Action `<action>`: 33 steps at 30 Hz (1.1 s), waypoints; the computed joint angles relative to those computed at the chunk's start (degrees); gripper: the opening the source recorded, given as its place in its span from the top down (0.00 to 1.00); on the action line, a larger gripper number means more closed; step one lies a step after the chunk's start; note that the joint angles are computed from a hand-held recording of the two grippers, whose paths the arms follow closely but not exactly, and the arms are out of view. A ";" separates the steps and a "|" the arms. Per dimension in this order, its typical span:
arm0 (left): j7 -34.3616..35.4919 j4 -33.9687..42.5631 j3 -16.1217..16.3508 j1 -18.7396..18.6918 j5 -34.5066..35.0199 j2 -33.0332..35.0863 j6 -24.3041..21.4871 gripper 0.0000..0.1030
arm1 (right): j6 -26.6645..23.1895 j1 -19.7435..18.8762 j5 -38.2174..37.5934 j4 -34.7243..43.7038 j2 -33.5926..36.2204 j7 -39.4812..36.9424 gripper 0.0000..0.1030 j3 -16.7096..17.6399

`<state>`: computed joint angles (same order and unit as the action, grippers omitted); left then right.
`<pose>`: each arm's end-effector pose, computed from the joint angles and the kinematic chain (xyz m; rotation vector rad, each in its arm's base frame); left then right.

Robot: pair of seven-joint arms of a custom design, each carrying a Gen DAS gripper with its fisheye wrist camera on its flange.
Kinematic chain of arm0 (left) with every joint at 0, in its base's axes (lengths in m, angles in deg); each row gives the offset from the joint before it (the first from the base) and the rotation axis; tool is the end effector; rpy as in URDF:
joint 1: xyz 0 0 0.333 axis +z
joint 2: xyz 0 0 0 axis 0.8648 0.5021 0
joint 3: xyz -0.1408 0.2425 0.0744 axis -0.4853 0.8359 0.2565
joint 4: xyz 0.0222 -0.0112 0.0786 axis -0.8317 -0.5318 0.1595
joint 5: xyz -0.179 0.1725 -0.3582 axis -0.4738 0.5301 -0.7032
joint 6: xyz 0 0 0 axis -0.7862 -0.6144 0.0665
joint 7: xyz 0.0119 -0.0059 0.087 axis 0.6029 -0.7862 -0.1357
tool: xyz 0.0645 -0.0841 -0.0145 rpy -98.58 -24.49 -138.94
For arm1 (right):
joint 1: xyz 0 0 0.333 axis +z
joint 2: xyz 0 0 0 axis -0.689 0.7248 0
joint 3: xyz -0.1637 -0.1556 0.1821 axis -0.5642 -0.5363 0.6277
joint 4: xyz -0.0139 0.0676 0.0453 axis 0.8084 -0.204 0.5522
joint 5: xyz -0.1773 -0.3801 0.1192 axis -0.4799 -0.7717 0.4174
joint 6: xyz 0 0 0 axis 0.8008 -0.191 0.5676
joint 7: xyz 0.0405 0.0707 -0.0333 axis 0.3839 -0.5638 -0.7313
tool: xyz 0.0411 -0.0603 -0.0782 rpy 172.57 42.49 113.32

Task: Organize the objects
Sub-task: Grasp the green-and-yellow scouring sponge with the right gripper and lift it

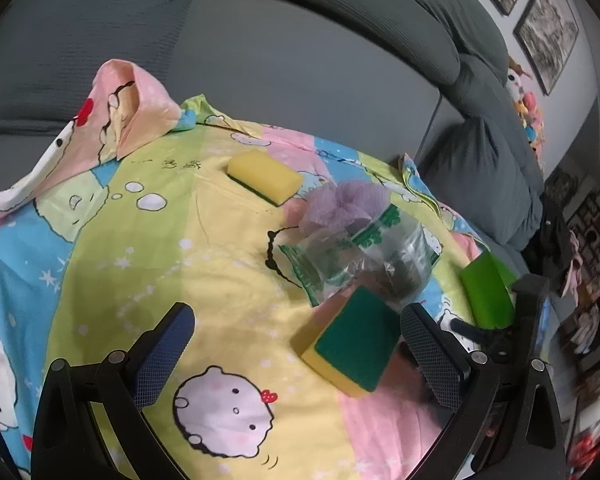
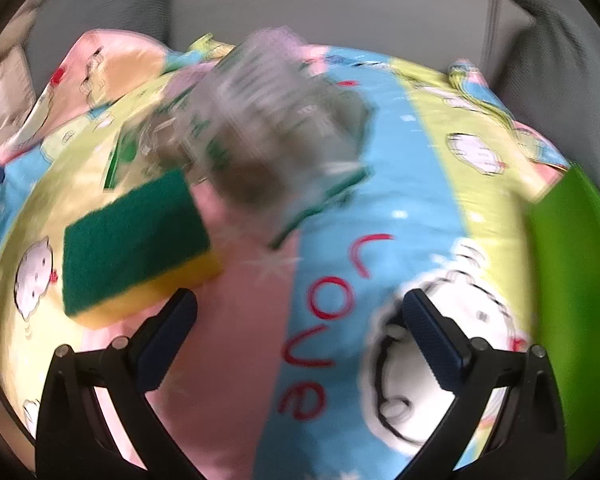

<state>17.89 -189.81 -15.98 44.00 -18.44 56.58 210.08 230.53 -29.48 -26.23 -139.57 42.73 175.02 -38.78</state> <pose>0.5160 -0.1978 0.5459 -1.9178 1.9191 -1.2082 0.5578 0.2138 0.4983 -1.8761 1.8727 -0.6840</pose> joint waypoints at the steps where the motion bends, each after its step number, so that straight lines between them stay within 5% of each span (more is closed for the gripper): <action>1: -1.32 0.06 -0.44 0.78 1.31 -0.26 -1.13 0.00 | 1.03 -0.27 -0.29 -0.83 -1.17 1.80 0.01 -0.06; 4: -5.60 0.02 -1.18 2.69 4.71 -1.00 -4.80 0.00 | 6.20 -1.20 2.32 -3.46 -4.64 6.96 0.01 -0.42; 12: -0.55 1.59 1.67 0.51 -4.31 0.11 -11.77 0.00 | 15.88 -4.40 6.54 -5.83 -8.00 19.46 0.00 1.92; 16: -1.44 3.63 -0.49 1.44 -1.96 1.63 -14.01 0.00 | 25.21 6.63 29.06 -6.20 -5.30 2.07 0.07 -6.79; 21: -2.93 6.34 -2.15 1.49 -0.21 4.12 -17.06 0.03 | 18.38 0.89 21.53 -1.79 -2.36 6.26 0.29 -0.75; 23: -3.36 7.37 -2.62 1.54 0.86 4.99 -18.68 0.21 | 17.61 2.37 26.66 -0.89 -0.90 3.55 0.36 -1.95; 27: -5.58 8.89 -2.72 1.78 -0.13 6.93 -22.05 0.38 | 14.86 2.21 28.70 0.95 1.28 2.21 0.69 -2.08; 33: -3.54 9.51 -2.70 1.77 -4.40 7.84 -23.94 0.41 | 12.66 2.69 34.60 1.58 2.43 -3.20 0.68 -2.77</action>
<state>14.35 -180.30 -18.67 45.77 -22.84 64.42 186.14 243.19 -26.78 8.37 -137.99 45.16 171.82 -41.55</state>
